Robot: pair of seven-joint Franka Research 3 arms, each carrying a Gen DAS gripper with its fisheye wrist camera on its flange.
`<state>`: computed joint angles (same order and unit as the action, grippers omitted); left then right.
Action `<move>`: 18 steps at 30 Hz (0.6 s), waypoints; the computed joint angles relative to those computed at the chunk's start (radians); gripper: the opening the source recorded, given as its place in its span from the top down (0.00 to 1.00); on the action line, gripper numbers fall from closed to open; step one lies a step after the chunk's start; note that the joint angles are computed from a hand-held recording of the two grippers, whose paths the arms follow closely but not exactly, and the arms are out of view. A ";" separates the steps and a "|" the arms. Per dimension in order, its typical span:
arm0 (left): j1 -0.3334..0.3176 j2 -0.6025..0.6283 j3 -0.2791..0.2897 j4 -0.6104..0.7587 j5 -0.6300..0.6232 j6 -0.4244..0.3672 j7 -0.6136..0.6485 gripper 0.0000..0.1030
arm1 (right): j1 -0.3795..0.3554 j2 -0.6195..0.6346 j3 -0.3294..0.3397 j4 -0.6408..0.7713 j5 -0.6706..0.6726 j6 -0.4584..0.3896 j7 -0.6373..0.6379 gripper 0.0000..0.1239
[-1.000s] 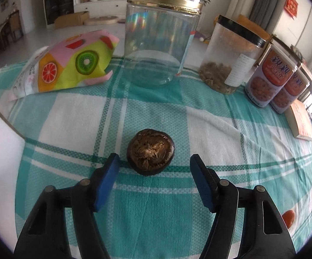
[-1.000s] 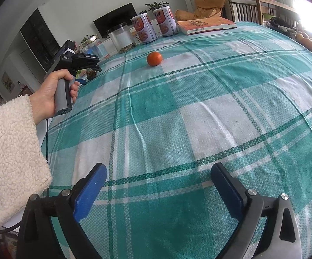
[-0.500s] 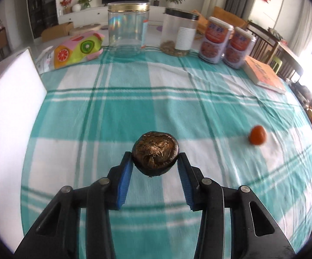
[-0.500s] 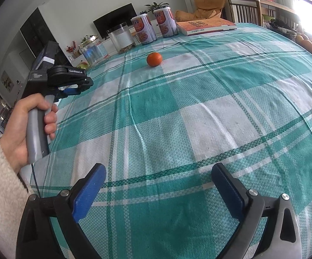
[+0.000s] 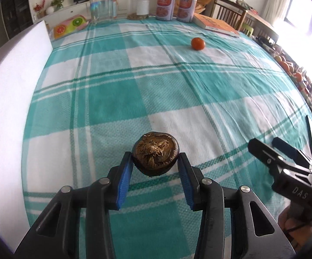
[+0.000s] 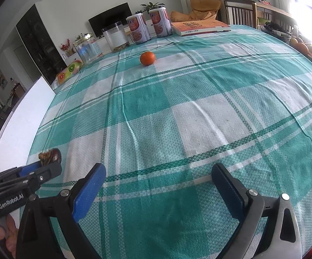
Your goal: Organize fruits
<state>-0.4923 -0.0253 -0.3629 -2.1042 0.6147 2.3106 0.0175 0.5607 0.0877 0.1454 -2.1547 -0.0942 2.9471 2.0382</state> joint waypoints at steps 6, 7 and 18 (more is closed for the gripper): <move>-0.015 -0.004 -0.021 -0.022 0.085 -0.082 -0.062 0.20 | 0.001 -0.010 -0.009 -0.012 -0.041 0.005 0.048 0.21; -0.020 0.000 -0.024 -0.018 0.098 -0.116 -0.059 0.15 | -0.005 -0.016 -0.005 -0.022 -0.025 0.023 0.042 0.21; -0.012 -0.023 -0.016 -0.073 0.137 -0.091 -0.120 0.00 | -0.031 0.107 0.029 0.161 0.254 -0.059 -0.216 0.21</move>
